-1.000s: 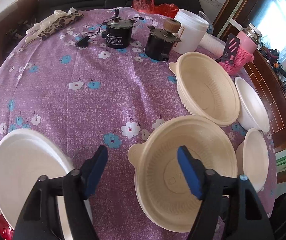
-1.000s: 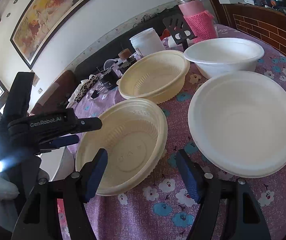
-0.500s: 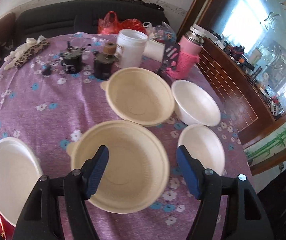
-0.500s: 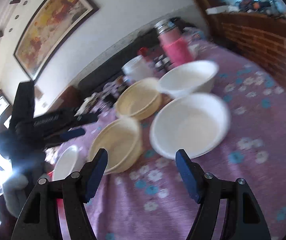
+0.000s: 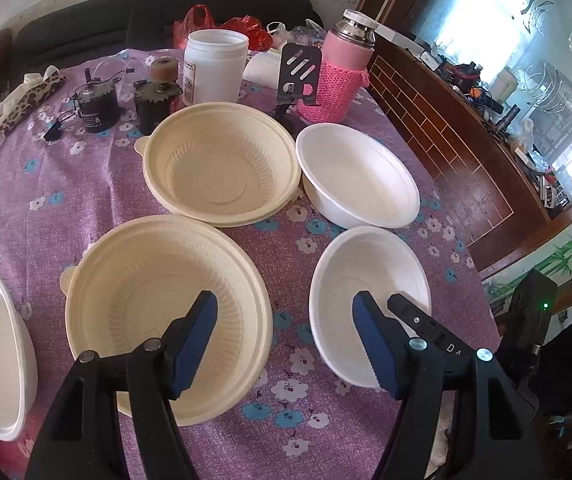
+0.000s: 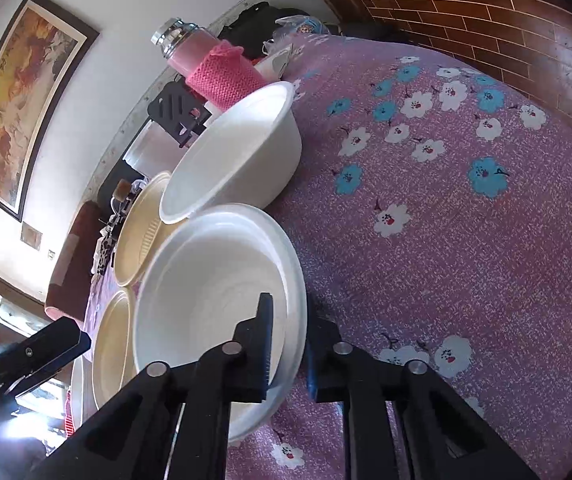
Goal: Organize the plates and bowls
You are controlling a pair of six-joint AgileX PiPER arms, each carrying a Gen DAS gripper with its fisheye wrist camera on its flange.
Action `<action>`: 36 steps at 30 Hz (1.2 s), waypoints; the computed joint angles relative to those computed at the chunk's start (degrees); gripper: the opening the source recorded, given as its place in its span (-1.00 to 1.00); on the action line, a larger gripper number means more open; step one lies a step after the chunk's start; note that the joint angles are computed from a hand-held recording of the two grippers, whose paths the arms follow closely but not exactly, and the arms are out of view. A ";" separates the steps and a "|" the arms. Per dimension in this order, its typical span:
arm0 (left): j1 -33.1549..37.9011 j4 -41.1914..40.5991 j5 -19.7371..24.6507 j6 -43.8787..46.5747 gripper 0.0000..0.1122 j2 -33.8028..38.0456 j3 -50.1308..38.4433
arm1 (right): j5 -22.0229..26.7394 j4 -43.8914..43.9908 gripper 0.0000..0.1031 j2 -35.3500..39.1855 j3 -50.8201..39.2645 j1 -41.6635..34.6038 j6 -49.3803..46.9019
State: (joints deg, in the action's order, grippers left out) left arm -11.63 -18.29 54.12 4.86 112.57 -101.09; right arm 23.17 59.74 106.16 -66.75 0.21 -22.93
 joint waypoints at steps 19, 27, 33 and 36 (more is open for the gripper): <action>-9.96 -1.08 -0.74 1.80 -0.36 2.90 5.65 | 10.14 -2.39 -0.85 -11.21 12.31 -9.24 -4.09; -3.56 -7.18 -6.11 8.68 -0.65 -12.29 20.26 | 9.00 -9.14 -0.84 -17.32 10.91 -2.22 3.74; 12.76 -14.81 -4.35 17.53 -0.65 -25.59 29.87 | 8.52 -18.56 -0.83 -17.53 2.23 11.76 15.47; 24.24 -16.77 -2.05 22.49 -0.65 -30.08 32.10 | 8.44 -26.51 -0.83 -13.02 -6.72 21.48 24.06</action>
State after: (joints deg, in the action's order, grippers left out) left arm 12.62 -35.06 52.07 27.35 82.49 -68.99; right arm 31.61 33.23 93.14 -73.47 21.69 1.13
